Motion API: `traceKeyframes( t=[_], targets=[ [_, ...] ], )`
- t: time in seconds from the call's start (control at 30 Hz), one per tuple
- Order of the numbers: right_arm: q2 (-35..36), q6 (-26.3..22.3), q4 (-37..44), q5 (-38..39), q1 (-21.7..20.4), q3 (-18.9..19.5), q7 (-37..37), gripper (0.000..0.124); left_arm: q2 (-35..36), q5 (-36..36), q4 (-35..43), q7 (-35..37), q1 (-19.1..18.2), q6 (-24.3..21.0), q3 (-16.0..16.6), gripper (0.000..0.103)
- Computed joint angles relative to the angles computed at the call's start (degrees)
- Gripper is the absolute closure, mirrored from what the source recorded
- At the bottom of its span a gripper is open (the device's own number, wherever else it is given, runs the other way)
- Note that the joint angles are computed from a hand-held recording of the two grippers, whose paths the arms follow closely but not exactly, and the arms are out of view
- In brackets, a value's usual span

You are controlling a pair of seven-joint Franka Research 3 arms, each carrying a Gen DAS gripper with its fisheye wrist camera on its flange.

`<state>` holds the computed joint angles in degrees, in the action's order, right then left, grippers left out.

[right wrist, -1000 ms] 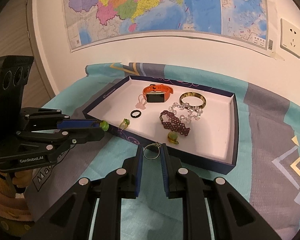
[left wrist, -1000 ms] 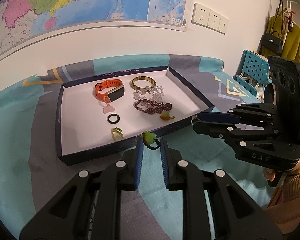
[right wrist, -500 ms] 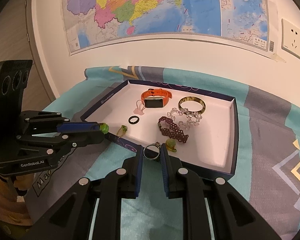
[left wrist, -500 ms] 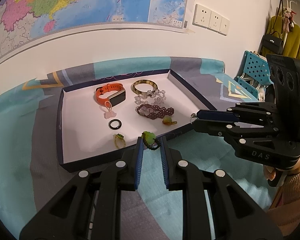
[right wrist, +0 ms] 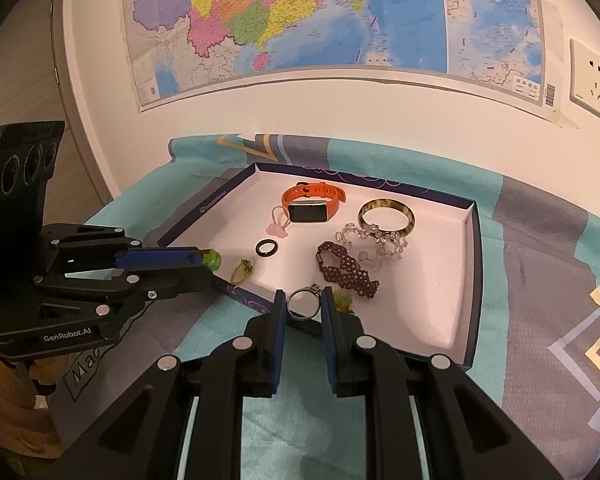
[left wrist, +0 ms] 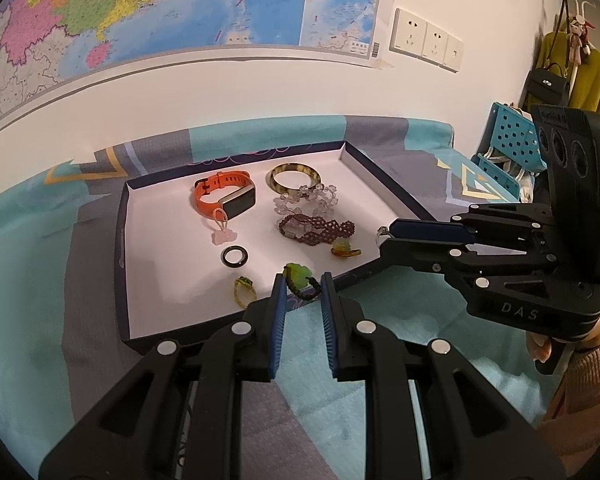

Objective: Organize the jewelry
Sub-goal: 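Carry the green bead ring into the box with left tool while right tool carries the silver ring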

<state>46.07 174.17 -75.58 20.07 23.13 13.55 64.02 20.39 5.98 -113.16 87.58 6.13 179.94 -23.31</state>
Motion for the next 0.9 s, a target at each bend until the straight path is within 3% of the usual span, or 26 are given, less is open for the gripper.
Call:
traceKeyframes(
  t=[0.53, 0.9],
  targets=[
    [1.4, -1.38, 2.65, -0.48, 0.67, -0.93, 0.76, 0.108, 0.89, 0.59, 1.66, -0.52, -0.85, -0.51, 1.15, 0.085],
    [4.38, -4.56, 8.1, -1.34, 1.88, -2.71, 2.3, 0.108, 2.29, 1.7, 3.82, -1.89, -2.62, -1.19, 3.65, 0.085]
  ],
)
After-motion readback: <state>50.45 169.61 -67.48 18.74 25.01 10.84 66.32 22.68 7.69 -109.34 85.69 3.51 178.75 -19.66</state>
